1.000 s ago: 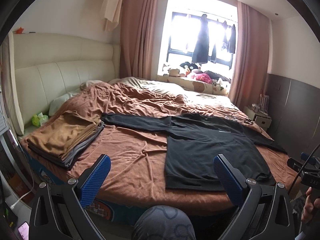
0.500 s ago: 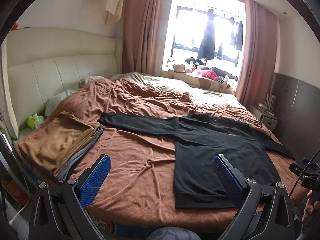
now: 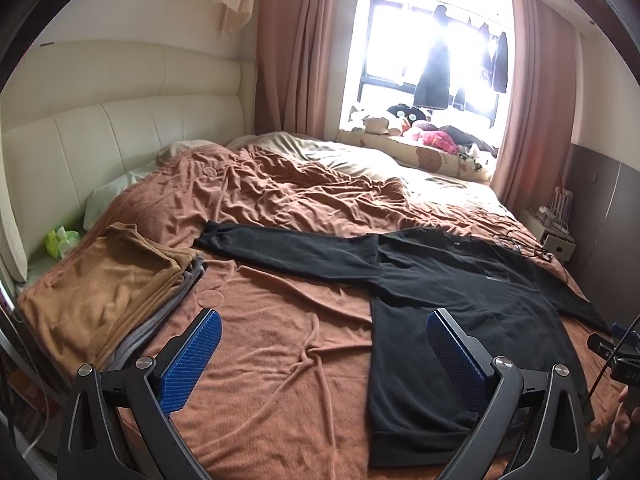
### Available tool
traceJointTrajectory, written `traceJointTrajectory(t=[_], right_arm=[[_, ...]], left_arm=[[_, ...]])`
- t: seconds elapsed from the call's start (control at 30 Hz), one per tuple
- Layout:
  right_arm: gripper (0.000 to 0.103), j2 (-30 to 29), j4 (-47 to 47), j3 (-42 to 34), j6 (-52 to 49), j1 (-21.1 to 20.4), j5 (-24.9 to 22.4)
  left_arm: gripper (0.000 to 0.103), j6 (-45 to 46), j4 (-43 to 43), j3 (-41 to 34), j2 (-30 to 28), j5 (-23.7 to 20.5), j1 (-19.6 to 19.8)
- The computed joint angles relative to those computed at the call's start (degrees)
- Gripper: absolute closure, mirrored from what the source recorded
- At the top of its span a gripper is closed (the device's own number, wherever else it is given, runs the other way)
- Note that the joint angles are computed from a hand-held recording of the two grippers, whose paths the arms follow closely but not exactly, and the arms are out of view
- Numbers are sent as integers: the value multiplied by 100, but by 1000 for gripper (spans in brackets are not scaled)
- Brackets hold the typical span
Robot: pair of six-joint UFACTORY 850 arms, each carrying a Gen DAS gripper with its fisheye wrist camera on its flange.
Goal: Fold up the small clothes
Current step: 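Move the left tool down to the cuff of the black shirt's sleeve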
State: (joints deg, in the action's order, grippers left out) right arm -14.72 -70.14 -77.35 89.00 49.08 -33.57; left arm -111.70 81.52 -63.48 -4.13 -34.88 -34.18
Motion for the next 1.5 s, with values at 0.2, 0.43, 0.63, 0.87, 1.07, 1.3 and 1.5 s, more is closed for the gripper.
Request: traceJointTrajectory(t=[0.2,0.43,0.63,0.87,1.07,1.3,1.5], right_arm=[[0,-238,497,-334,-455,-361,638],[0,-624,985,-839,-1124,-708,885],[0,-1120,1596,-1446,-1793,-934,943],[0,-1744,2635,-2289,-3010,-1166,936],[0,-2262,3649,-3013,-4403,-1372,952],[0,-2927,4865,-3948,-5937,-1580,785],[0,-3558,5896,-4821,-7215,-1751,604]], left_arm=[[0,374,-287,-443,-475,362,364],[0,778,-579,-979,-1041,868,871],[1,1334,-1112,-1506,-1547,1128,1257],[17,2513,-2240,-2309,-2215,1156,1656],[36,3874,-3764,-3131,-2816,1078,2079],[56,4369,-4804,-4088,-3571,578,2463],[57,4435,-5125,-4919,-4238,99,2650]])
